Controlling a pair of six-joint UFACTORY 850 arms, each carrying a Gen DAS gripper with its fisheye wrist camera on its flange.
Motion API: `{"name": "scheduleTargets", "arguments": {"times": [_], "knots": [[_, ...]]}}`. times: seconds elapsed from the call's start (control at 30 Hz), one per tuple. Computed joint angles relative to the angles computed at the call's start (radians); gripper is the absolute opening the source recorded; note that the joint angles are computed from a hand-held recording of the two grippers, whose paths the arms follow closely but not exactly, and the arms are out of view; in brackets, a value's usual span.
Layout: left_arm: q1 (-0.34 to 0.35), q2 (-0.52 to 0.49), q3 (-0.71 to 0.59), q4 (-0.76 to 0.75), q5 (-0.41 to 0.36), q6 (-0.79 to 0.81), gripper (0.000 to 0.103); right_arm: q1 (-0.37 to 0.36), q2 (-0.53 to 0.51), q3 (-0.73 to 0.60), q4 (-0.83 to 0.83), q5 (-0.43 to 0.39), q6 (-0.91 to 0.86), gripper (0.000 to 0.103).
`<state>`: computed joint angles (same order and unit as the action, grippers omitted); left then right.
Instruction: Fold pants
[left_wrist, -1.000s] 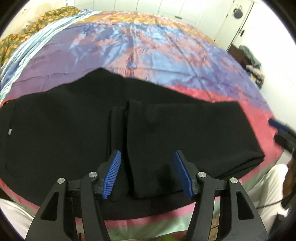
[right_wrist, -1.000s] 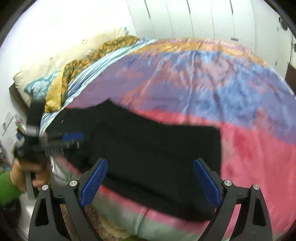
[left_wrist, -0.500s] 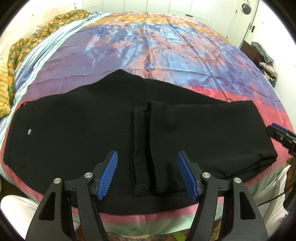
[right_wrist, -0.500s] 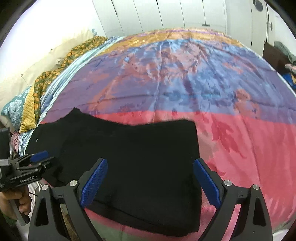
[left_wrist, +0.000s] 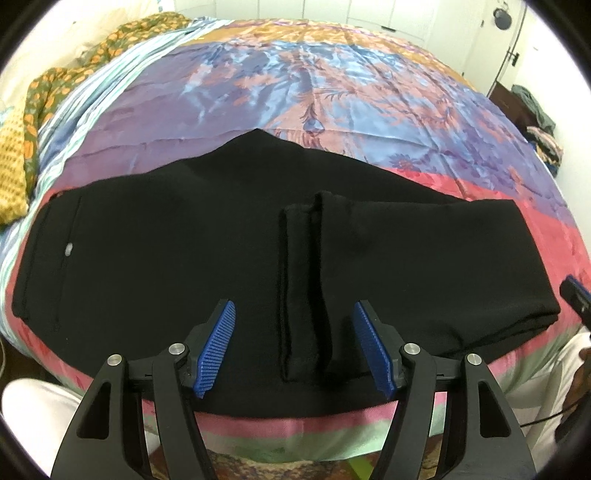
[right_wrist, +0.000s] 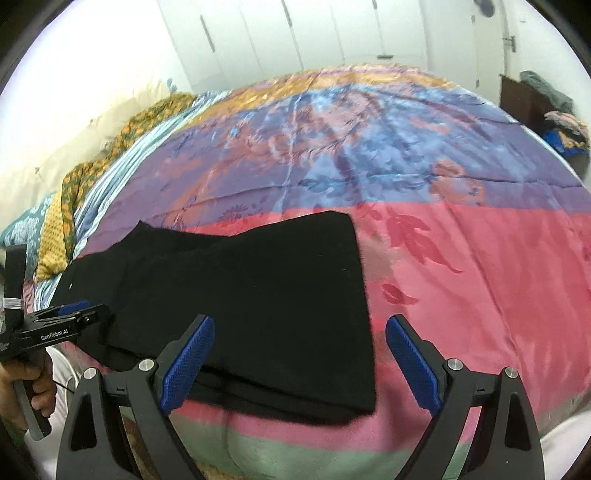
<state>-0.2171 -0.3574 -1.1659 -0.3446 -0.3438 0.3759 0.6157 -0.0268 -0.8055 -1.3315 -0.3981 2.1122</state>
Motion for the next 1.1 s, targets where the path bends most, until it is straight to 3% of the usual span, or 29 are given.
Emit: {"name": "scheduleTargets", "arguments": {"times": [0.1,0.3,0.5,0.6,0.63,0.67,0.77,0.9,0.97,1.1], "knots": [[0.02,0.011,0.018,-0.085,-0.004,0.065,0.069,0.023,0.022,0.03,-0.02,-0.034,0.04,0.093],[0.084,0.026,0.034,-0.221,-0.033,0.156,0.069,0.023,0.024,0.034,0.005,-0.016,0.022,0.093],[0.225,-0.018,-0.077,-0.376,-0.114,0.296,0.069,0.05,0.01,0.017,-0.009,-0.013,-0.007,0.093],[0.335,-0.114,-0.241,-0.35,-0.197,0.225,0.087,0.06,0.005,0.015,-0.009,-0.008,-0.016,0.093],[0.363,-0.143,-0.283,-0.352,-0.208,0.199,0.087,0.061,0.004,0.014,-0.01,-0.007,-0.018,0.093],[0.402,-0.191,-0.345,-0.355,-0.227,0.157,0.087,0.061,0.002,0.014,-0.012,-0.004,-0.016,0.093],[0.461,-0.312,-0.486,-0.33,-0.335,0.088,0.067,0.059,-0.008,0.006,-0.003,0.009,-0.027,0.093],[0.465,-0.395,-0.562,-0.238,-0.44,0.072,0.052,0.07,-0.017,-0.004,0.034,0.003,-0.075,0.093],[0.465,-0.412,-0.566,-0.221,-0.448,0.1,0.052,0.073,-0.018,-0.004,0.053,0.001,-0.094,0.093],[0.493,-0.45,-0.574,-0.355,-0.488,0.13,0.055,0.076,-0.03,-0.016,0.088,-0.006,-0.135,0.094]]}}
